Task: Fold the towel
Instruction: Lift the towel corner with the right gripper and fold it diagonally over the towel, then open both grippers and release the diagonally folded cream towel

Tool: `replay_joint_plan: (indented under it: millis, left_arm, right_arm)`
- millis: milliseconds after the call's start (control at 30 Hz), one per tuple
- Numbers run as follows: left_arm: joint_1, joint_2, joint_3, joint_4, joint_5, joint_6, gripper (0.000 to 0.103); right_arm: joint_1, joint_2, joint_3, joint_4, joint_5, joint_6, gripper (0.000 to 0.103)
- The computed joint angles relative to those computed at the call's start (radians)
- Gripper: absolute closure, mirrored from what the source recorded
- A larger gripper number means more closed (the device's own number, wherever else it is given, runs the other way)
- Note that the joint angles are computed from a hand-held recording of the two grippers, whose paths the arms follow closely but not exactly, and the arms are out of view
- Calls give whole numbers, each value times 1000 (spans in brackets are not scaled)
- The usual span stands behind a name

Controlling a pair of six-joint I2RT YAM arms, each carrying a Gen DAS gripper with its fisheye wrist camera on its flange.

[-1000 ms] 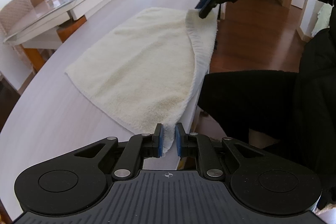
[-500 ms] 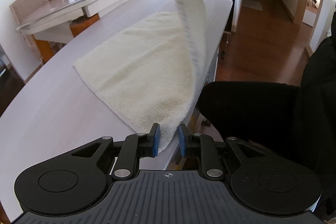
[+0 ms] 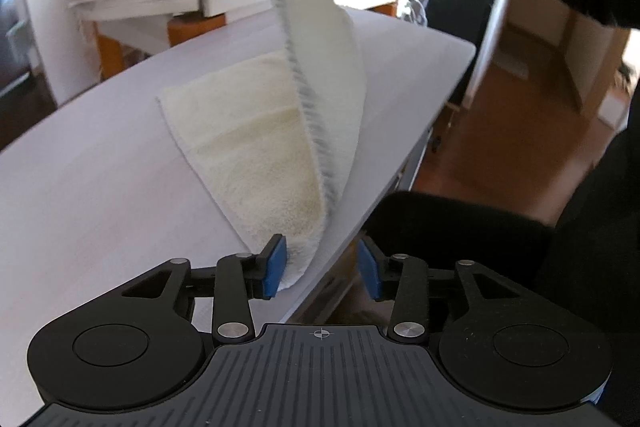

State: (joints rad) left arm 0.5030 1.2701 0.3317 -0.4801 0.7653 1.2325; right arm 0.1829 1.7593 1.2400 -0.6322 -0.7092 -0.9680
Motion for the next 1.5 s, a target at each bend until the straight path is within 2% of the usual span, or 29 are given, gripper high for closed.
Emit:
replay_joint_plan:
  millis: [167,400,533,600,633,700,767,833,933,1000,1067,1200,1267,1333,1367,1433,1500]
  left_arm:
    - [19,6,-10,9,21,-33,57]
    - [49,14,-18,-2,40,-29,53]
    - [55,16,-19,-6,50,-38,52]
    - [53,21,-22,8,54,-52,52]
    - [51,22,-24,14,56,-60,52]
    - [50,15,-30,22,60,-78,52]
    - [46,0,-42,35,61,-109,52]
    - [48,0,-42,37,61,-122,48]
    - [35,-14,-52,45,60,-149,44]
    - [18,-47,-67,59,47,-177,43]
    - [-1,-78,-80,74,30,-209,43]
    - [-21,-137,-104,79,9,-258,39]
    - [-34,-152,-107,82,0,-285,37]
    - [-58,-169,-108,83,-16,-316,34]
    - [-63,-174,-108,82,-21,-324,34]
    - [-86,-198,-111,78,-36,-362,33]
    - [-104,-210,-113,74,-40,-390,33]
  right_arm:
    - [52,208,211,-29,7,28,100]
    - [105,470,464,-63,32,78,100]
    - [135,560,531,-45,96,104,99]
    - [143,587,536,-15,118,126,93]
    - [145,584,511,34,134,151,86]
    - [130,559,455,114,118,196,76]
    - [104,503,370,199,83,248,75]
    - [56,394,205,350,46,342,75]
    - [1,297,62,442,11,398,71]
    - [-47,225,-35,461,11,399,71]
    - [-65,169,-120,499,53,390,72]
    - [-101,88,-316,582,146,376,89]
    - [-102,71,-373,613,165,378,89]
    - [-109,65,-411,637,193,395,89]
    - [-130,70,-422,654,174,416,89]
    - [-143,71,-414,650,176,440,93]
    - [-178,68,-408,635,173,412,93]
